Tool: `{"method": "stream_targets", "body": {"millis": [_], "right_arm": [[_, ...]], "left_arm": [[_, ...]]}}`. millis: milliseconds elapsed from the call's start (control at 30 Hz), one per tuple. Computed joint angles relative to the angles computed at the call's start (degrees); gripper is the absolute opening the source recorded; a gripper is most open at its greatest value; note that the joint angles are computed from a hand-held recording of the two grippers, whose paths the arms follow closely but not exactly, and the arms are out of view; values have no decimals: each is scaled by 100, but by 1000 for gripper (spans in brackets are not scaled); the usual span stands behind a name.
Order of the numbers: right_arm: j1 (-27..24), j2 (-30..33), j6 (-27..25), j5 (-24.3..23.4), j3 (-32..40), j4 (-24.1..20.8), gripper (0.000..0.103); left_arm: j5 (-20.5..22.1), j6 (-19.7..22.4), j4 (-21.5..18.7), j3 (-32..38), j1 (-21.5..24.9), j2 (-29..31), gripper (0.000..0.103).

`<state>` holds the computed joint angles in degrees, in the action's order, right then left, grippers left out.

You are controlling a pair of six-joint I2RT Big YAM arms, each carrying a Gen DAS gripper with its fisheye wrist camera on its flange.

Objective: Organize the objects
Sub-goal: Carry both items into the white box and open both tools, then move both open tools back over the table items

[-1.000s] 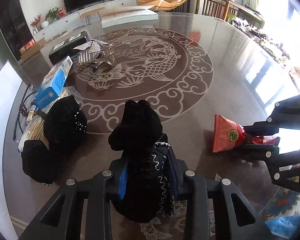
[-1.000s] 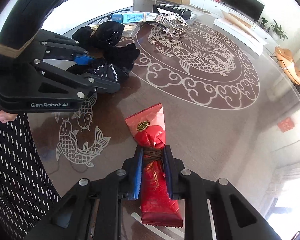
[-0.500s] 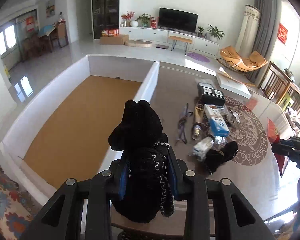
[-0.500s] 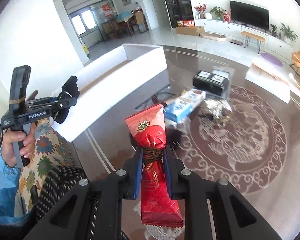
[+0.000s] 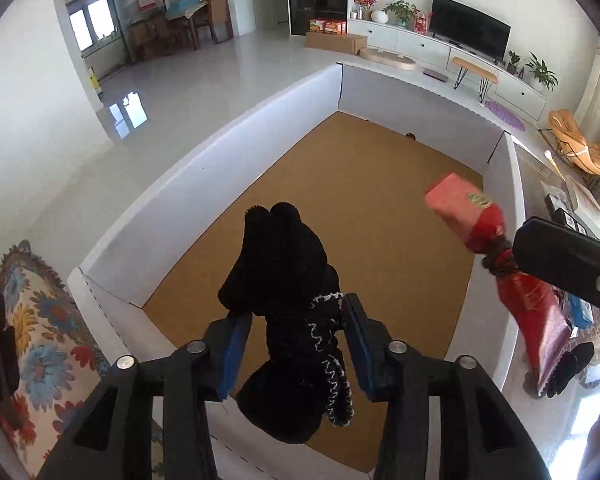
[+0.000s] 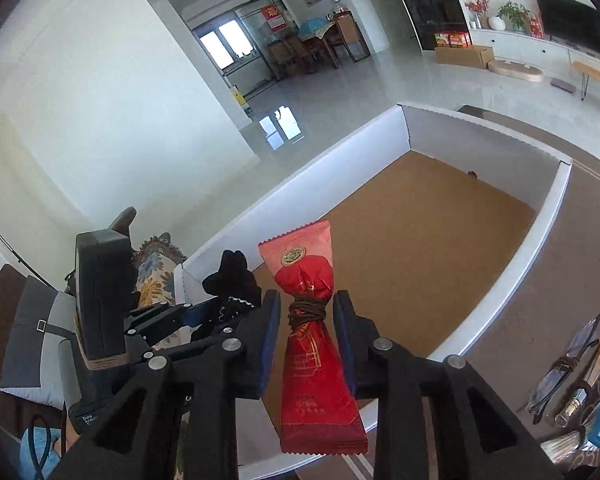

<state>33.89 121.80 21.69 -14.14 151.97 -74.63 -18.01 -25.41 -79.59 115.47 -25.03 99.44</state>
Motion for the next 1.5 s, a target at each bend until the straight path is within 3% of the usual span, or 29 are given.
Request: {"method": "stream_targets", "body": {"millis": [33, 67, 133, 267, 433, 500, 600, 733, 833, 867, 1100, 1300, 1500], "right_arm": [[-13, -29, 89, -48, -90, 23, 76], [-30, -221, 127, -60, -467, 229, 93], [-48, -778, 43, 125, -1465, 757, 95], [-115, -1983, -498, 943, -3457, 1700, 97], [-355, -3474, -818, 2023, -5740, 2555, 103], [-484, -3926, -776, 2290, -6436, 2622, 103], [-766, -4569, -676, 2497, -7381, 2517, 103], [-1393, -5512, -766, 2467, -8429, 1959, 103], [-1598, -5965, -837, 2621, -9021, 1865, 103], [-1634, -6117, -858, 2676, -9211, 1865, 103], [-1931, -6315, -775, 2406, -9472, 1984, 103], [-1895, -6258, -735, 2446, -9432, 1995, 103], [-1841, -6181, -666, 2502, -9352, 1967, 103]], "left_arm": [[-147, -66, -48, -13, -37, 25, 86], [-297, -95, 14, -99, -91, -10, 90], [-406, -33, 209, -286, -204, -128, 91], [-493, -164, 578, -527, -625, -392, 91], [170, -265, 1287, -776, -1440, -638, 96], [366, -198, 1466, -785, -1805, -553, 102], [403, -12, 1459, -577, -2239, -152, 102], [-139, 170, 1128, -114, -2580, 567, 102], [-276, 265, 907, 263, -2635, 1018, 102], [-127, 309, 633, 550, -2609, 1226, 102], [434, 616, 162, 1277, -2506, 1840, 102], [814, 536, 270, 1150, -2427, 1801, 102], [825, 465, 228, 1171, -2419, 1814, 103]]}}
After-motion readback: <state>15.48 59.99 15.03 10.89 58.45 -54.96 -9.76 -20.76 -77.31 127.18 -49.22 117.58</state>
